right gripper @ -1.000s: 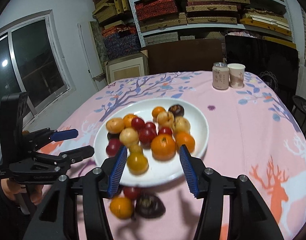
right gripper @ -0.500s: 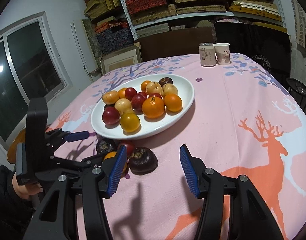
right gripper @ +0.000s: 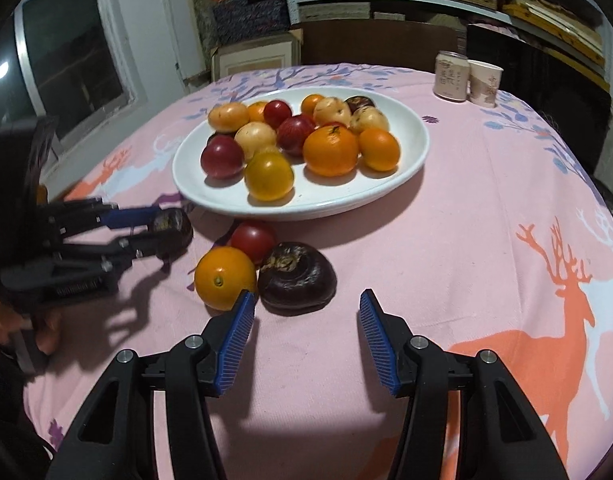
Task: Organize fruits
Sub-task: 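Grasp a dark mangosteen with the left tool while the right tool grasps another mangosteen, then carry both mangosteens onto the plate and open both tools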
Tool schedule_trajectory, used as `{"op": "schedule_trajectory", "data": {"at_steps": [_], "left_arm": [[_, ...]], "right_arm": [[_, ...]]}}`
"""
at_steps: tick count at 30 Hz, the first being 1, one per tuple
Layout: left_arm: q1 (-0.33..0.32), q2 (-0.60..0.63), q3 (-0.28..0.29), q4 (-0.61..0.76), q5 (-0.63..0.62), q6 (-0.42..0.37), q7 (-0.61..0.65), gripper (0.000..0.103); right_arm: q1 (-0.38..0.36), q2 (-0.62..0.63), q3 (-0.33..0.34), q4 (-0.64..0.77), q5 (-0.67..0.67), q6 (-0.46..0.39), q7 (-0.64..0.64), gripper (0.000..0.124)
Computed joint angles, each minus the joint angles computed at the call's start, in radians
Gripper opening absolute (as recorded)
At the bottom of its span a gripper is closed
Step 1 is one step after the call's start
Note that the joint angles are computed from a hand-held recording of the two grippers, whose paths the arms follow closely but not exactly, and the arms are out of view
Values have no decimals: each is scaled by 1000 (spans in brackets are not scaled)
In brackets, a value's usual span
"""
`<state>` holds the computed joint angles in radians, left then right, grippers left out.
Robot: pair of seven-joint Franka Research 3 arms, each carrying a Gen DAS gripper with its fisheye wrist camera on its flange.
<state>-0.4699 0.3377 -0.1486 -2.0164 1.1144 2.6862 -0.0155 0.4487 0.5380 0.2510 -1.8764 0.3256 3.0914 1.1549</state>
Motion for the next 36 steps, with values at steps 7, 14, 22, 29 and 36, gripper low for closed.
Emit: {"op": "schedule_trajectory", "data": {"at_steps": [7,14,22,29,36], "left_arm": [[-7,34,1,35,-33,-25,45,58],[-14,25,11,27,-9,-19,14,42],[-22,-10,0,2,64,-18,-49,42],[-34,-71,-24,-45,129,-86,-151,42],[-26,-123,-69,-96,133,-148,-190,42]], "right_arm": [[143,39,-153,73,-89,-42,98,56],[55,33,-60,52,-66,-6,102,46],[-197,-43,210,-107,44,118,-16,46],[-416,-79,427,-217,18,215,-10,46],[-524,-89,524,-257,-78,266,78,46]]}}
